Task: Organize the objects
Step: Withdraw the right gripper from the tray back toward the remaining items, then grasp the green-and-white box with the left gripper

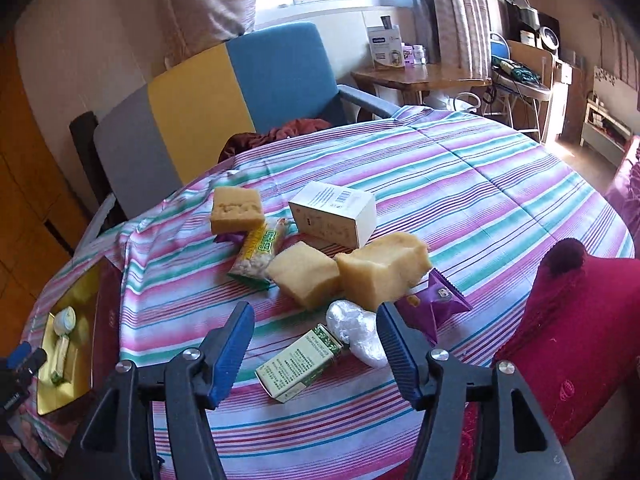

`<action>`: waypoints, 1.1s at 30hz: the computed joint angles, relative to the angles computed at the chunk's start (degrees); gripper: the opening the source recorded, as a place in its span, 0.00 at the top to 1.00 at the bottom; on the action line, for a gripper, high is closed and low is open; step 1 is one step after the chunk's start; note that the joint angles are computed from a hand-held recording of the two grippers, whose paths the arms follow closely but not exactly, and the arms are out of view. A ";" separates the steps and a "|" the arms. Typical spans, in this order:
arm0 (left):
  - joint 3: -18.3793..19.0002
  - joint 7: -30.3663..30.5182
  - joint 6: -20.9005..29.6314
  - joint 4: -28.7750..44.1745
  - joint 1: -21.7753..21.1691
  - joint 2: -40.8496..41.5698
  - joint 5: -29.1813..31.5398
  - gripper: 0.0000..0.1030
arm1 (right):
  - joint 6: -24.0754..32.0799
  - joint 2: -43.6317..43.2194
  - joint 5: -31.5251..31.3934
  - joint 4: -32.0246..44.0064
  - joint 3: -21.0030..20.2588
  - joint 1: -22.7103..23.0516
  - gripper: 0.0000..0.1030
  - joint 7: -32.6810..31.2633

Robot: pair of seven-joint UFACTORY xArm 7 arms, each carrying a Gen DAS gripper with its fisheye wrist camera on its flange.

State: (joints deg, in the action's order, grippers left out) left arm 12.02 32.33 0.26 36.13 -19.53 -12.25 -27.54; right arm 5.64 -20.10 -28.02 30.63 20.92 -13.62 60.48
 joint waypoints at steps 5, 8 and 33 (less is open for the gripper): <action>4.59 13.20 4.00 4.39 -10.89 3.39 -12.62 0.16 | -8.82 -0.94 5.83 -4.65 -3.43 1.04 0.37 0.76; 3.76 20.50 6.96 7.99 -13.23 6.56 -19.33 0.21 | -13.43 -1.08 9.45 -6.98 -5.46 2.06 0.37 0.27; -19.36 29.70 25.87 29.75 -4.78 29.55 -22.58 0.70 | -19.61 0.00 27.39 -9.45 -7.84 8.12 0.37 -13.24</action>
